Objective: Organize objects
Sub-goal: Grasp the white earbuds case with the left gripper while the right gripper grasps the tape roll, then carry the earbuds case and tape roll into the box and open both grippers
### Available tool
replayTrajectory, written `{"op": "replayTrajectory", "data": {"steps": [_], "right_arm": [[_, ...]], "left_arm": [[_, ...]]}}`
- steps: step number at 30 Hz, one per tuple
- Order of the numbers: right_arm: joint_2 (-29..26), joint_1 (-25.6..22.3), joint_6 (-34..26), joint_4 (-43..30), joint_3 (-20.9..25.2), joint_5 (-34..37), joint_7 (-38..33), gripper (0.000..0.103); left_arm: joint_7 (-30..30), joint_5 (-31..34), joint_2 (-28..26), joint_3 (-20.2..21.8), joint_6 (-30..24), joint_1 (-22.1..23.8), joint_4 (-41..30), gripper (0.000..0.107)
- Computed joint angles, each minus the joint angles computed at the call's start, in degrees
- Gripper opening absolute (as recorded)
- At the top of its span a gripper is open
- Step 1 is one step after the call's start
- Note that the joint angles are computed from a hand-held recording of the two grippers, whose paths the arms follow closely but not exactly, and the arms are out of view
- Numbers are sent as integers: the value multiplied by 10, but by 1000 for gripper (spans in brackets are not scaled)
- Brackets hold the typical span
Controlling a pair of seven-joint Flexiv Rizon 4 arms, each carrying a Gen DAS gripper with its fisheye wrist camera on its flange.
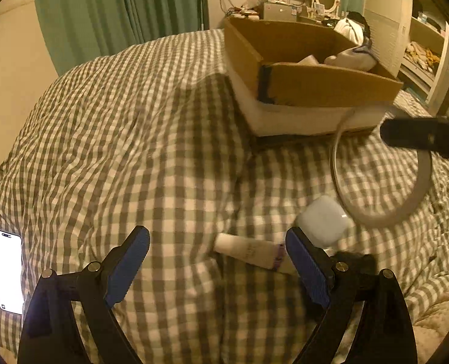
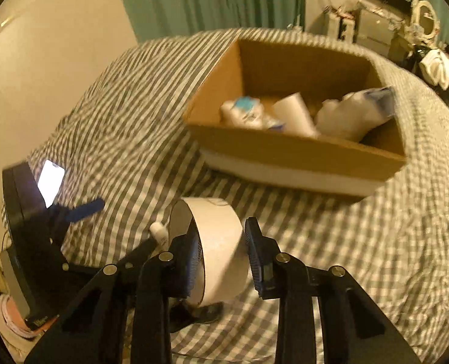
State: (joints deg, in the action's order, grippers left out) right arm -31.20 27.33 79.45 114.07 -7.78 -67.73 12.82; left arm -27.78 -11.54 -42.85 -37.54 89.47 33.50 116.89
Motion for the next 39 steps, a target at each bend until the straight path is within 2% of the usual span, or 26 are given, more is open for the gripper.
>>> {"op": "replayTrajectory", "data": {"steps": [3,7,12,16,18,21,24,26,31,39], "right_arm": [[27,-2,-12,24,-12,-34,44,28],[57,-26,-56,59,7,-49,69,28],[75,-64,-76,98,24,-102,124,28],[60,-103,-49,102,31,-176,194,28],[51,-123,-39,101,39,-207,219,28],[43,-151,-29,96,52,-257,258,28],[38,-175,-30,91,69,-289,283,28],[39,-186,-40,93,83,-287,278,27],[39,-194,-50,94,100,-271,262,27],[68,-166,-68,95,102,-208,209,27]], "left_arm": [[-2,1,6,-17,-1,5,14,94],[-10,2,2,-13,-5,-17,13,94],[-30,-14,-4,25,-29,-77,-3,94],[-36,-17,-10,78,-32,-139,-21,93],[-41,-23,-15,95,-38,-159,-31,87],[-45,-44,-20,114,-88,-178,-51,75],[-29,-66,-22,109,-98,-178,-49,66],[-17,-76,-20,105,-100,-176,-45,58],[1,-98,1,112,-108,-181,-36,58],[31,-148,50,98,-113,-158,-20,58]]}}
